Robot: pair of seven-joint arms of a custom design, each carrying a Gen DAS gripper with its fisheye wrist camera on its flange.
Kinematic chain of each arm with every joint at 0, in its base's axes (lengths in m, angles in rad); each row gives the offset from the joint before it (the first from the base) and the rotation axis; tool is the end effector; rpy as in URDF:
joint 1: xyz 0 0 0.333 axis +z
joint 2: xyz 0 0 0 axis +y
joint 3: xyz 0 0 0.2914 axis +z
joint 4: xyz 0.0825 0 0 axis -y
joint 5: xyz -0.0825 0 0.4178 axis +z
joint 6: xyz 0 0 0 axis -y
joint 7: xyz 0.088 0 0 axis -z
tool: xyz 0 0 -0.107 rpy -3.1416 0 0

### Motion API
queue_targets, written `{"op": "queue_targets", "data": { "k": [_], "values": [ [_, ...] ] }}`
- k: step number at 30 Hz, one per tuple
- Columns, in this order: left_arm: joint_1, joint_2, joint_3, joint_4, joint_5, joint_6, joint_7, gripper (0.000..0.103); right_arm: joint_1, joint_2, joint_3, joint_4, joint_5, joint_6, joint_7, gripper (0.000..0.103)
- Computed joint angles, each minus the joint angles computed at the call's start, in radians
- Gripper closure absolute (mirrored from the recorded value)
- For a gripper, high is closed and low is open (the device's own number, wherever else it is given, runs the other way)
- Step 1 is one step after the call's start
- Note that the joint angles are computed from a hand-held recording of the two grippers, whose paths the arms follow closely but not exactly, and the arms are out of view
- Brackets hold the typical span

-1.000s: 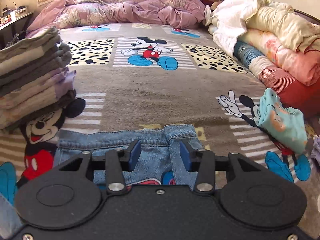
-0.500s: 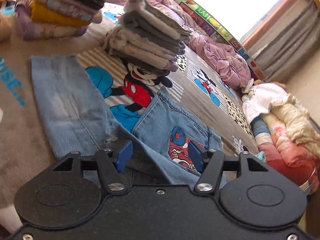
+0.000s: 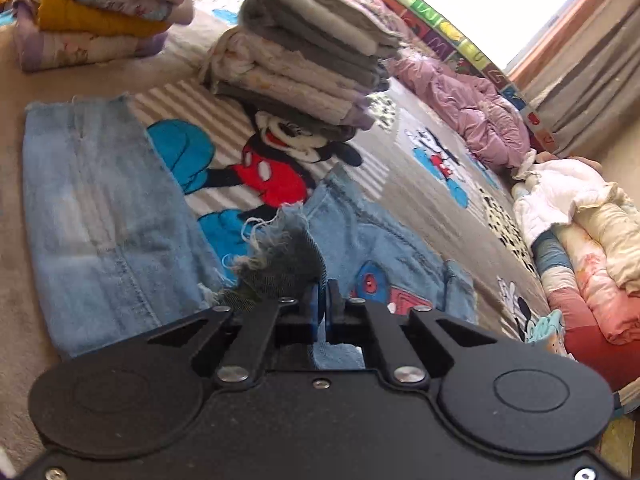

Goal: Fold clothes

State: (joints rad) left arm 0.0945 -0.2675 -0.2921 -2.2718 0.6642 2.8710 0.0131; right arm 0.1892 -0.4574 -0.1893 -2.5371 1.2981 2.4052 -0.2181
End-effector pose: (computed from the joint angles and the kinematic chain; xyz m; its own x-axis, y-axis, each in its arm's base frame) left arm 0.5331 -0.1506 0.5130 0.4336 -0.7393 0.5152 -0.4047 -0.6706 -0.6217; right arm 0.4710 0.0075 0.4272 0.7812 -0.6237 -0.0260 -0.3096 -0.3510 -0.8837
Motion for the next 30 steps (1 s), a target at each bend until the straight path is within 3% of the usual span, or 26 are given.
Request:
{"op": "queue_targets", "data": {
  "k": [4,9,12,19,30],
  "values": [
    [0.019,0.046,-0.043,0.107,0.130,0.000,-0.030,0.103,-0.009,0.001,-0.019,0.005,0.001,-0.055,-0.009,0.001],
    [-0.034,0.169,-0.040,0.293,0.257,-0.071,-0.031,0.103,-0.030,0.012,-0.011,0.011,-0.075,-0.116,0.028,0.003],
    [-0.085,0.275,-0.033,0.427,0.323,-0.153,0.002,0.103,-0.036,0.013,-0.009,0.012,-0.104,-0.132,0.057,0.003],
    [-0.214,0.532,0.012,0.714,0.297,-0.253,0.143,0.103,-0.089,0.105,-0.051,0.101,-0.104,-0.335,0.230,0.003],
    [-0.362,0.815,0.107,1.030,0.160,-0.407,0.376,0.103,-0.132,0.113,-0.019,0.105,-0.099,-0.364,0.240,0.003]
  ]
}}
